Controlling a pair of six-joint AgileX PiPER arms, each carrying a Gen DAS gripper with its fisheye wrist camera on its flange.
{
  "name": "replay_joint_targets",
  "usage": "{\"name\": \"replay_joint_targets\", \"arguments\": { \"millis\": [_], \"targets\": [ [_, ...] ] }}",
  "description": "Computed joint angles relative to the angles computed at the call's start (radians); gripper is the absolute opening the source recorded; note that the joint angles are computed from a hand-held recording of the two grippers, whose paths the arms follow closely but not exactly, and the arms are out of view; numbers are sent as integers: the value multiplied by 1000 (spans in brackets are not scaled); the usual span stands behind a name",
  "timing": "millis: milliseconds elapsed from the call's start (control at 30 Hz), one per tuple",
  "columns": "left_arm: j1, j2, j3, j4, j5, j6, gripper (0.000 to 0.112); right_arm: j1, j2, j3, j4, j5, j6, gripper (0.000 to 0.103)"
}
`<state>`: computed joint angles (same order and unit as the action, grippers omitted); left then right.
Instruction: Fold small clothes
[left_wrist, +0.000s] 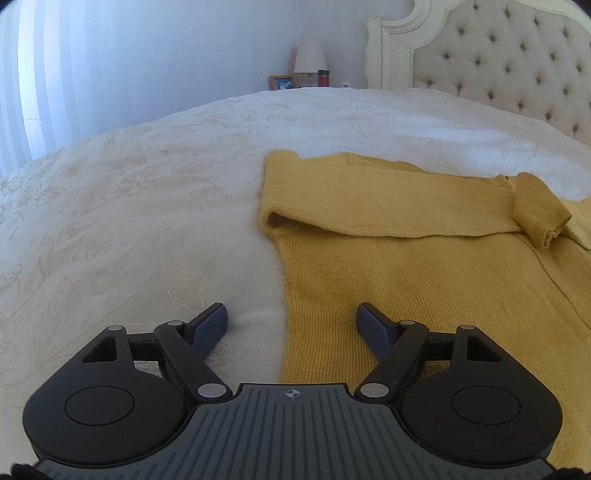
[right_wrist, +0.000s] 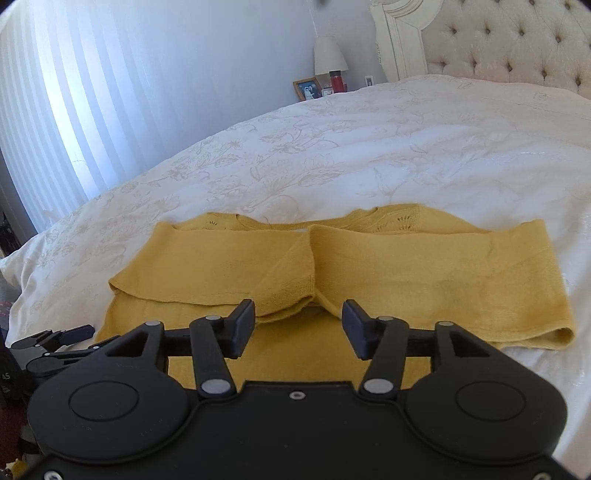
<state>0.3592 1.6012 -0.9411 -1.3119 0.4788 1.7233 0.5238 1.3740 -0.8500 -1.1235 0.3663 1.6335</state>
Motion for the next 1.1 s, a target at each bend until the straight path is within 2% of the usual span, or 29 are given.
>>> {"name": "replay_joint_targets", "arguments": {
  "millis": [133,200,300,400,500,600,700,833,867,1033,1100],
  "targets": [
    [-9,6,-47,139,15,-116,80,-17,-117,98,14,65,41,66],
    [-23,-3,-67,212,11,-171,79,-8,-165,159,-51,116,126,66],
    [-44,-59,-37,134,-12,-66,79,20,-196,245,-178,211,306,66],
    [-82,-124,-25,81,7,0,79,22,-185,271,-192,272,430,67],
    [-158,-158,-39,91,27,-10,79,12,-161,232,-131,296,361,67],
    [-264,-152,-63,177,32,-101,79,84,-139,195,-135,412,291,67],
    [-367,-133,-49,187,-14,-91,79,151,-125,186,-145,490,260,67],
    [-471,-102,-14,159,-98,-17,76,188,-121,185,-147,506,230,67],
    [-492,-95,-10,161,-117,-9,70,193,-118,183,-151,508,228,67],
    [-559,-55,-10,140,-214,41,54,205,-118,186,-186,502,246,67],
    [-558,-38,-25,123,-204,57,48,204,-120,189,-190,498,253,67]
  ]
}}
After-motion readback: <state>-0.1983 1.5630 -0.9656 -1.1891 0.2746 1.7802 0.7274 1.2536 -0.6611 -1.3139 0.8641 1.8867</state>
